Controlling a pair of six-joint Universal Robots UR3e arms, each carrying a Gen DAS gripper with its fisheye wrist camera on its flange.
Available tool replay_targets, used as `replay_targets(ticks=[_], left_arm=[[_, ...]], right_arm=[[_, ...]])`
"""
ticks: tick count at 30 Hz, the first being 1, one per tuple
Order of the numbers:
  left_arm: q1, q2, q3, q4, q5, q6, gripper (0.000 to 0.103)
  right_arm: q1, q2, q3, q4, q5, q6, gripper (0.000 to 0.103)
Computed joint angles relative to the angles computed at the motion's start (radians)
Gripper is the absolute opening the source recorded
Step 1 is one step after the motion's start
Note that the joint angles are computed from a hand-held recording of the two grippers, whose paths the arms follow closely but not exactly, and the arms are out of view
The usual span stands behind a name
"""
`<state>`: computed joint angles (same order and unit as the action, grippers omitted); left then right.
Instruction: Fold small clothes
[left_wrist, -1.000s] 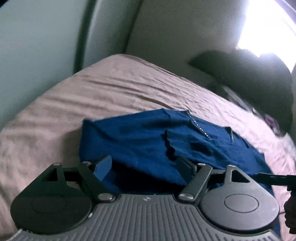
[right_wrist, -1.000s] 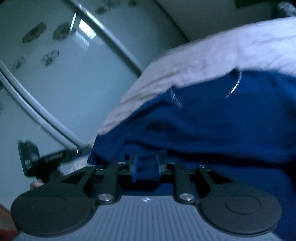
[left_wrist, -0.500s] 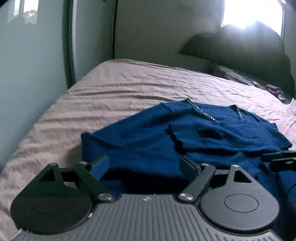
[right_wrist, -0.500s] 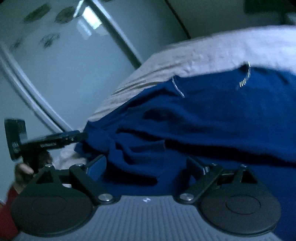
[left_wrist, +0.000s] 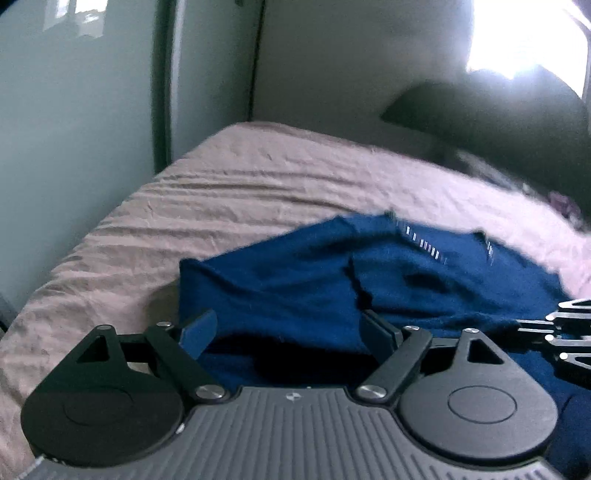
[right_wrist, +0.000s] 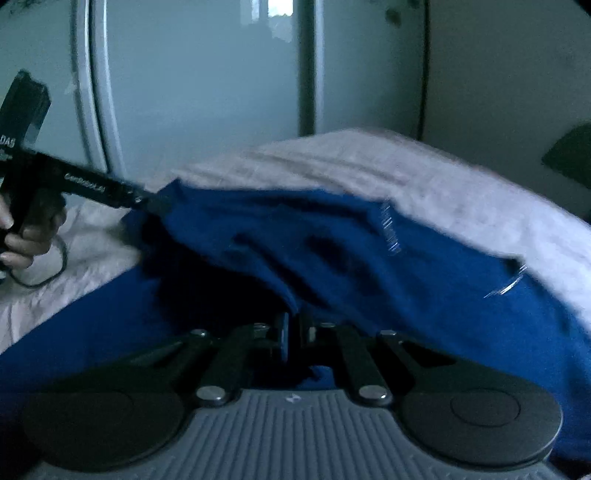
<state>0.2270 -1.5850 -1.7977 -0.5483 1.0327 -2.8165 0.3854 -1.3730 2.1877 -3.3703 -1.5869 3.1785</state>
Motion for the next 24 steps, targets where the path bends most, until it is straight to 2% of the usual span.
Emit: replay_targets(ticks=[6,10,16,19,21,22,23,24], left_arm=[[-0.037,-0.037,0.077,0.016,-0.025,-0.111,0.087],[-0.094,-0.064,0.1,0.057,0.004,-0.136,0.09],[-0.201,-0.152,0.158,0.077,0.121,-0.126,0.091],[-0.244,-0.212,0.21,0.062,0.179,-0.114,0.091],[-0.27,-0.24,0.232,0.071,0.237,-0.116,0.091],[-0.284,-0.251,0.237,0.084,0.271,-0.115,0.091],[-0.291,-0.254,0.236,0.097,0.289,-0.114,0.091],[-0.29,-0.252,0.229,0.108,0.288,-0.111,0.091]], right_arm=[[-0.057,-0.184,0.035,0.068,-0.165,-0.079,0.005],[-0.16,-0.332,0.115,0.125,-0.201,-0.111,0.005],[-0.353,-0.497,0.247,0.222,-0.144,-0.133,0.005],[-0.496,-0.577,0.299,0.338,-0.005,-0.135,0.007],[-0.547,-0.57,0.346,0.278,0.012,-0.113,0.016],[-0.547,-0.559,0.368,0.219,-0.03,-0.077,0.032],[-0.543,-0.556,0.388,0.159,-0.087,-0.027,0.055],[-0.547,-0.569,0.414,0.114,-0.12,0.011,0.064]])
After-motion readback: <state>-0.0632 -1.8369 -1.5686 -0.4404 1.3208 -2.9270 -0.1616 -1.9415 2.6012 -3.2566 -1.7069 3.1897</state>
